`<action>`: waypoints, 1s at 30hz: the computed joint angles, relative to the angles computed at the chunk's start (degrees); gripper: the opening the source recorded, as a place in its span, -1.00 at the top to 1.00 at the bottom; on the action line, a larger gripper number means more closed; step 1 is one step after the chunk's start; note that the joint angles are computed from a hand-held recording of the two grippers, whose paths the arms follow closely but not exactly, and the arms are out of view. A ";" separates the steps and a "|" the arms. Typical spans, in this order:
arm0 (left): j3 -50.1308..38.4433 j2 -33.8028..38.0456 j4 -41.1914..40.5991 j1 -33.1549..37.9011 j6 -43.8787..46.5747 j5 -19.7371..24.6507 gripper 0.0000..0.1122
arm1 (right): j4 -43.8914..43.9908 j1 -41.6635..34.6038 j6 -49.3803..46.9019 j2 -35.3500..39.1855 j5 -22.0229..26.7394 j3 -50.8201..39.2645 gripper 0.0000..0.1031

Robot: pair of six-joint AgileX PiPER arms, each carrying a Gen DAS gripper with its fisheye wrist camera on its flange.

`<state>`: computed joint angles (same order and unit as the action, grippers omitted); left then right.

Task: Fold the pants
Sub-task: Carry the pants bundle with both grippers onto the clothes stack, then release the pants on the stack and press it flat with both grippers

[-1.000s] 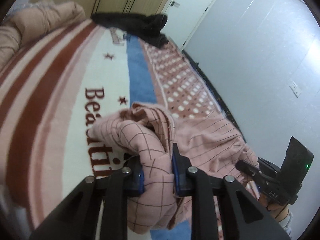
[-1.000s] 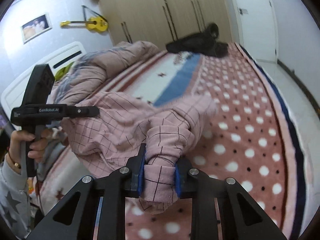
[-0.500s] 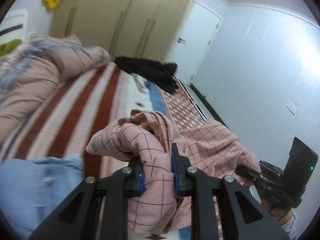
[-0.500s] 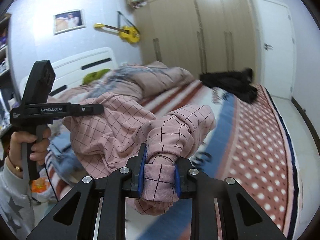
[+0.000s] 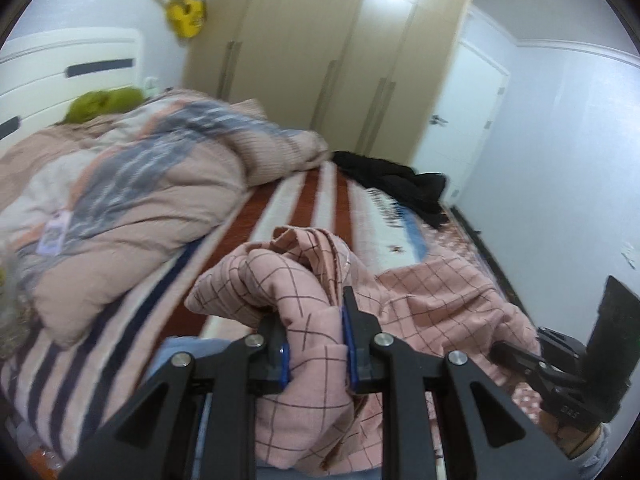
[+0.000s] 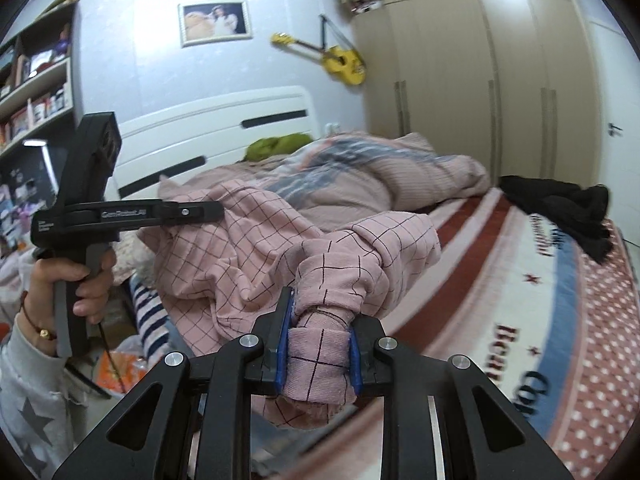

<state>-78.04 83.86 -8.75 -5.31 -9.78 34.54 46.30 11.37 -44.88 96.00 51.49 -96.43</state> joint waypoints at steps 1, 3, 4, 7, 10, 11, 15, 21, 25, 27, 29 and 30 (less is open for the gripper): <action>1.06 0.01 -1.26 1.39 1.50 -0.45 0.70 | -0.67 2.21 0.76 0.90 -1.28 0.07 0.67; 5.23 0.63 -8.96 6.56 9.74 -2.53 0.70 | -2.48 6.32 2.09 1.79 -4.48 1.99 0.67; 6.99 0.59 -11.79 7.92 12.65 -3.22 0.70 | -3.60 8.28 2.88 2.19 -6.02 3.18 0.67; 12.99 1.66 -21.77 13.21 23.94 -4.98 0.70 | -7.21 13.36 5.01 2.82 -10.37 7.39 0.66; 17.54 2.42 -33.56 18.15 36.49 -4.72 0.70 | -9.76 15.71 5.70 1.57 -14.43 12.51 0.66; 18.74 2.92 -37.46 19.69 40.89 -4.02 0.69 | -10.41 16.24 5.98 1.03 -15.52 14.20 0.66; 22.05 2.66 -41.78 21.70 47.38 -2.56 0.62 | -10.24 15.93 4.49 -1.34 -16.99 19.17 0.66; 24.01 -0.04 -38.34 22.36 43.96 -2.66 0.16 | -12.19 16.24 5.66 -2.38 -17.49 20.81 0.54; 23.31 -4.43 -30.57 20.15 37.02 -4.42 0.14 | -18.45 16.52 10.39 -4.03 -16.51 19.37 0.35; 21.76 -6.06 -27.45 18.89 33.93 -4.58 0.14 | -21.87 17.22 12.84 -4.69 -17.56 18.23 0.35; 20.07 -7.51 -24.68 16.86 31.00 -5.12 0.14 | -26.53 18.46 16.58 -4.94 -19.71 16.19 0.34; 19.35 -7.98 -25.31 16.06 31.44 -4.91 0.14 | -27.33 18.73 17.47 -4.66 -19.93 14.96 0.33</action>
<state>-58.69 75.88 -34.06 10.75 21.66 29.63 18.97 30.10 -27.41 91.34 31.56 -81.47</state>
